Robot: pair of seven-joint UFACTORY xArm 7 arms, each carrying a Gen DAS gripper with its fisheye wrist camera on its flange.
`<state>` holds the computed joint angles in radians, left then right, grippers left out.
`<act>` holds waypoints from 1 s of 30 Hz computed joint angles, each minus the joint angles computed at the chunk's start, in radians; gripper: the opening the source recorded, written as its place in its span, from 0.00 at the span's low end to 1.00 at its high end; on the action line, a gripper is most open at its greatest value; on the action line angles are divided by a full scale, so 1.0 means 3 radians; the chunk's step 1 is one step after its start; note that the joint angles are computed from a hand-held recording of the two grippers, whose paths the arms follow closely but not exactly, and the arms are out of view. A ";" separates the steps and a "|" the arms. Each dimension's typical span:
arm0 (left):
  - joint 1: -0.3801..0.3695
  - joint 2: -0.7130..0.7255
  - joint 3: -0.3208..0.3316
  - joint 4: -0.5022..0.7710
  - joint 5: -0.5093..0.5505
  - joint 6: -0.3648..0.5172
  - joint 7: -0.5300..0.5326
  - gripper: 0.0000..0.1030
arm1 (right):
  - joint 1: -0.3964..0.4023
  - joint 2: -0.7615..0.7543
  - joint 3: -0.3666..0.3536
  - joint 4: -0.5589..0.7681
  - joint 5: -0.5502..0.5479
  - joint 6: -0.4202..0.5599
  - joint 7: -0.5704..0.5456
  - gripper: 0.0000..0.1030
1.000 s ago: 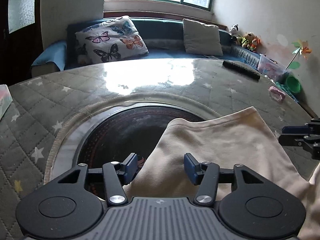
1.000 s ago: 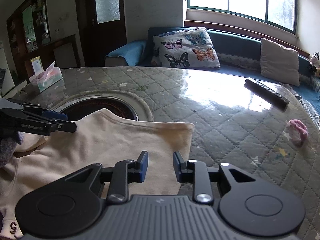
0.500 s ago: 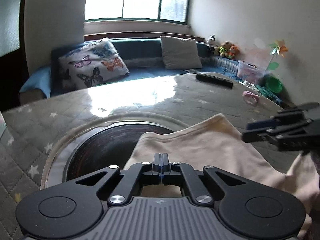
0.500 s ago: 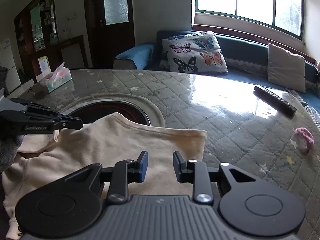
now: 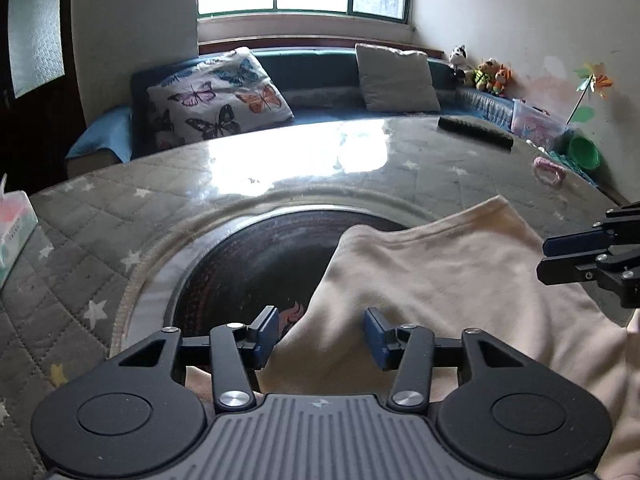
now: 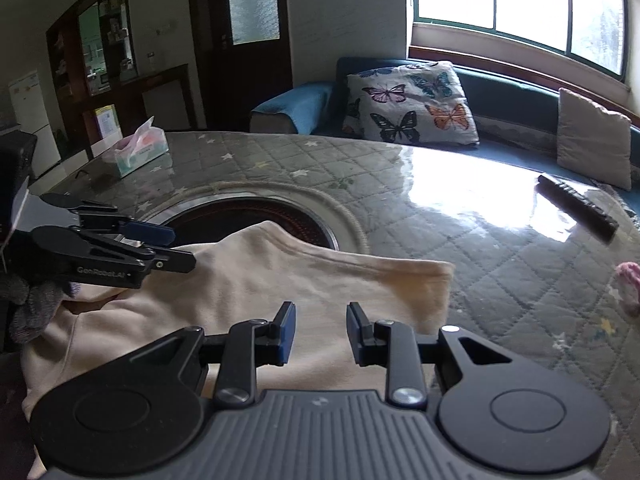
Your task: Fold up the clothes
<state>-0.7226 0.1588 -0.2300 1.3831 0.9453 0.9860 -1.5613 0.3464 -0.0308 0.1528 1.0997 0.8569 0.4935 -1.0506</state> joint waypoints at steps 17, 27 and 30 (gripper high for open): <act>-0.0323 0.0070 -0.0194 0.0104 0.0640 0.0008 0.0180 0.08 | 0.0070 -0.0041 0.0022 0.0065 0.0111 0.0079 -0.0042 0.27; -0.0500 0.0170 -0.0056 0.0159 0.0432 -0.0291 0.0483 0.12 | 0.0156 -0.0040 0.0077 0.0014 0.0126 0.0091 -0.0071 0.27; -0.0488 0.0069 -0.0047 0.0105 0.0512 -0.0252 0.0335 0.19 | 0.0144 -0.0010 0.0071 -0.0033 -0.0067 0.0048 0.0072 0.27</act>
